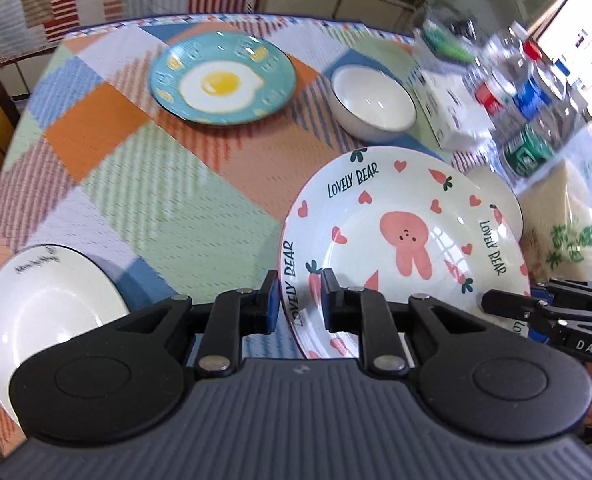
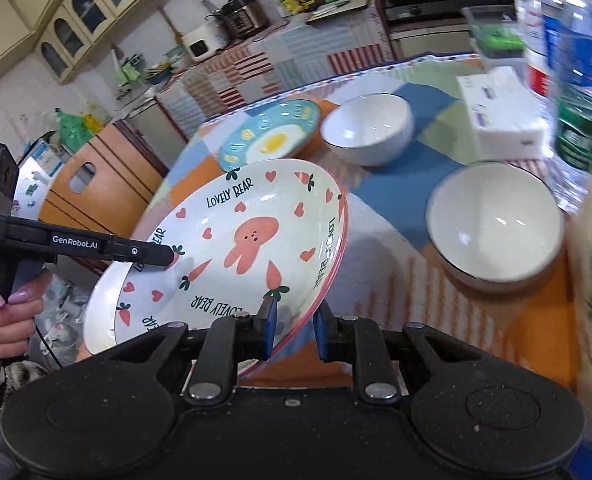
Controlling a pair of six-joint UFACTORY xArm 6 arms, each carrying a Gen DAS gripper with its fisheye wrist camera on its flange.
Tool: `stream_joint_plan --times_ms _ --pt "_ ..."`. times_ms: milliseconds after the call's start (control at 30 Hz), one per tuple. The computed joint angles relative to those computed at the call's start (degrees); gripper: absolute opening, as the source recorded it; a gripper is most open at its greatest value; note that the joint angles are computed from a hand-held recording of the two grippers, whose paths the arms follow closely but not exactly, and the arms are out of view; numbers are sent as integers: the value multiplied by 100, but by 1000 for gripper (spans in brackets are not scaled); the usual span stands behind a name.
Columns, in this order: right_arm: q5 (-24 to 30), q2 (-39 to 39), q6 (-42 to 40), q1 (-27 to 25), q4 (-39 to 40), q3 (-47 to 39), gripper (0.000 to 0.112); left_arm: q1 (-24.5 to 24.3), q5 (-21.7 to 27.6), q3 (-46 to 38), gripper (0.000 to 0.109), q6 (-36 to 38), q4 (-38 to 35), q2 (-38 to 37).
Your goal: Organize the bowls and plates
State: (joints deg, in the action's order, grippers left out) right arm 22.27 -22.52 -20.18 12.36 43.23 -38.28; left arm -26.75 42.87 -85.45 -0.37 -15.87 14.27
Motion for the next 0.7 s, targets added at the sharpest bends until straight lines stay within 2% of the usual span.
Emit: stream_joint_plan --times_ms 267,433,567,633,700 --pt "163 1069 -529 188 269 -1038 24 283 -224 6 22 -476 493 96" --pt "350 1839 -590 179 248 -1685 24 435 -259 -178 22 -575 543 493" --pt "163 2361 -929 264 320 -1990 24 442 -106 -444 22 -936 886 889" --pt "240 2459 -686 271 205 -2055 24 378 -156 -368 22 -1105 1234 892" --pt "206 2511 -617 307 105 -2052 24 390 -203 -321 22 -1081 1196 913"
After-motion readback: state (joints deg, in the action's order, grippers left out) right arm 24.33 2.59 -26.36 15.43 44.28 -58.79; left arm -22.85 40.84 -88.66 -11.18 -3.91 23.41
